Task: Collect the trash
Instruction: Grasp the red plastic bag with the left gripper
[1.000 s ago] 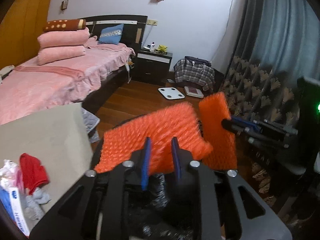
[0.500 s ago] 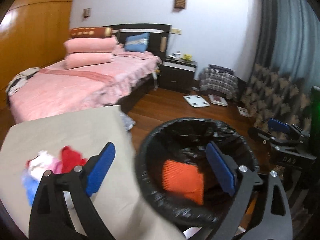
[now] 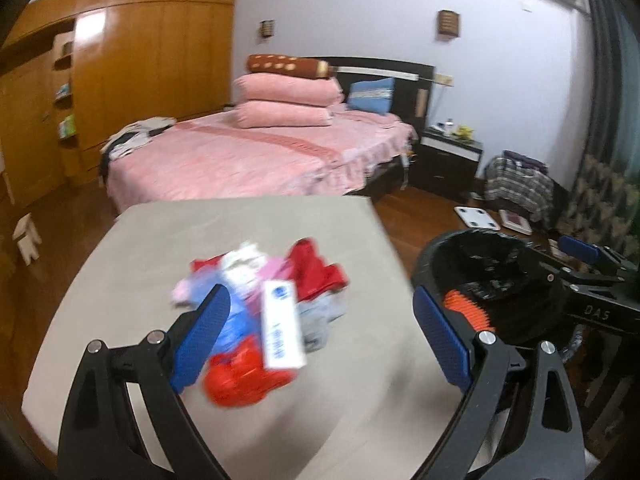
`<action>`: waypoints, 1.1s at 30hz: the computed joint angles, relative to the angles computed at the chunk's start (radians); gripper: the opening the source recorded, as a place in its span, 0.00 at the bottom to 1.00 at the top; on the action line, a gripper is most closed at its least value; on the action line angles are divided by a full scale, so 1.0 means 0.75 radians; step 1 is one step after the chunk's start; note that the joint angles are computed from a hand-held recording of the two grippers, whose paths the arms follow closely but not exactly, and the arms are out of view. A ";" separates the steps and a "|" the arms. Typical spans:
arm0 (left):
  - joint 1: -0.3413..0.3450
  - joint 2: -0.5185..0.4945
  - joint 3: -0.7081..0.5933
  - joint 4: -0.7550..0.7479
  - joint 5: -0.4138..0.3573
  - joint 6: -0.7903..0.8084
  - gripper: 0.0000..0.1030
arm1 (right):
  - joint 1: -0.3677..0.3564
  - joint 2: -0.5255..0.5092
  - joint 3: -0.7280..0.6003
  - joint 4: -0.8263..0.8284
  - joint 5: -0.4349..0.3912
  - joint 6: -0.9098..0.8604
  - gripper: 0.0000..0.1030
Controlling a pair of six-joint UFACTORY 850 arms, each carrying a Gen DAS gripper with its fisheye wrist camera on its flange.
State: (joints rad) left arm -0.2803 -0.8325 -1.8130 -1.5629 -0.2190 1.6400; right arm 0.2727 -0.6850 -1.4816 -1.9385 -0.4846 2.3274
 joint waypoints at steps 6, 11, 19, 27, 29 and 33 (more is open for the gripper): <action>0.047 0.012 0.074 -0.032 0.046 0.028 0.84 | 0.044 -0.076 -0.088 0.000 0.032 -0.050 0.94; 0.065 -0.023 0.064 0.178 0.052 -0.187 0.78 | 0.065 -0.138 -0.159 0.043 0.064 -0.121 0.94; 0.071 -0.134 -0.059 0.680 0.023 -0.701 0.71 | 0.071 -0.191 -0.226 0.152 0.094 -0.250 0.94; 0.083 -0.224 -0.187 0.919 -0.082 -0.941 0.30 | 0.070 -0.222 -0.274 0.239 0.109 -0.347 0.94; 0.094 -0.214 -0.174 0.848 -0.101 -0.879 0.21 | 0.072 -0.232 -0.289 0.252 0.115 -0.368 0.94; 0.106 -0.173 -0.119 0.718 -0.098 -0.760 0.14 | 0.076 -0.250 -0.318 0.278 0.130 -0.402 0.94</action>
State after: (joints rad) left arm -0.2011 -0.9626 -1.9026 -1.0248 -0.2924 1.0698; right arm 0.3295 -0.8723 -1.7200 -1.7299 -0.3874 2.0261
